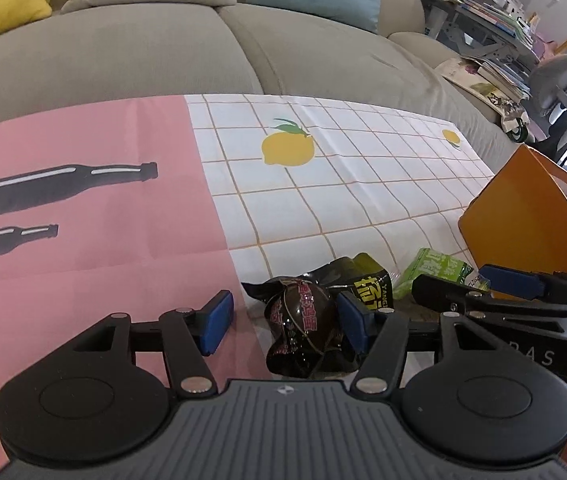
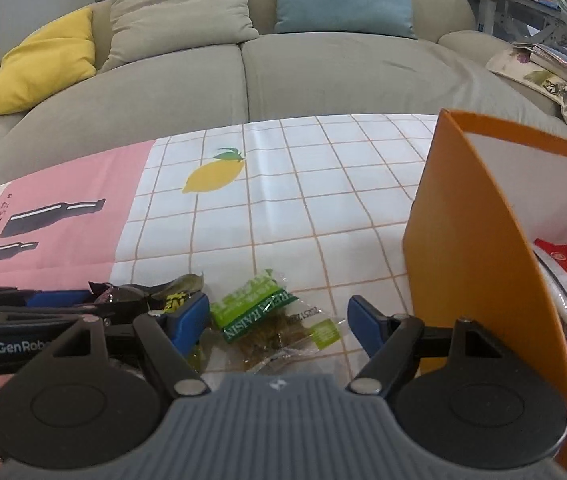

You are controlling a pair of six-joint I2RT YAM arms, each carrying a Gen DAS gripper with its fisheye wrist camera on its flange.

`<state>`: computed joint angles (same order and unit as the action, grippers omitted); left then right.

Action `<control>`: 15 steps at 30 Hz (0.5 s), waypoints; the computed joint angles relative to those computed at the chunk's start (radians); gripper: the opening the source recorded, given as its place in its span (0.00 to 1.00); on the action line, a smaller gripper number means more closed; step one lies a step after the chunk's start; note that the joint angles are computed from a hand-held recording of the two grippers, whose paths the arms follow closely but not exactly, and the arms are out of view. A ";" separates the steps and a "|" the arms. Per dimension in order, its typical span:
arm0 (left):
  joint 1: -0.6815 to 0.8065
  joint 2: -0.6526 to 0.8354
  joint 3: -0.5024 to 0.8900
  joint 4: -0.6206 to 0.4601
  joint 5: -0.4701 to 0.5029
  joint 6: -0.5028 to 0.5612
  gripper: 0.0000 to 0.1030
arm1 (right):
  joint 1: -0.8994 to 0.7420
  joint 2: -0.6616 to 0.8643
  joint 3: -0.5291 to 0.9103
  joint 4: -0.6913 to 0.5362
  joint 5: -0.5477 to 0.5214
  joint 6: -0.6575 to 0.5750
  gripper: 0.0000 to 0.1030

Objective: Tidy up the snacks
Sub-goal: 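Grasp the dark wrapped candy with left tool while right tool grasps the green candy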

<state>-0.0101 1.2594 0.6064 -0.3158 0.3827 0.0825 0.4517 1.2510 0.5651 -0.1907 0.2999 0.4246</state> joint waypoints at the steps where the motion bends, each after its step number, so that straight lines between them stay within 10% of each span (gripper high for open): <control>1: -0.004 -0.001 -0.006 0.012 -0.003 -0.005 0.66 | 0.000 -0.002 -0.006 0.008 -0.002 -0.003 0.73; 9: -0.066 -0.036 -0.025 0.010 -0.061 -0.023 0.41 | -0.047 -0.016 -0.047 0.042 -0.114 0.024 0.62; 15: -0.064 -0.146 -0.050 -0.109 -0.106 -0.048 0.41 | -0.004 -0.059 -0.068 0.001 -0.142 0.062 0.52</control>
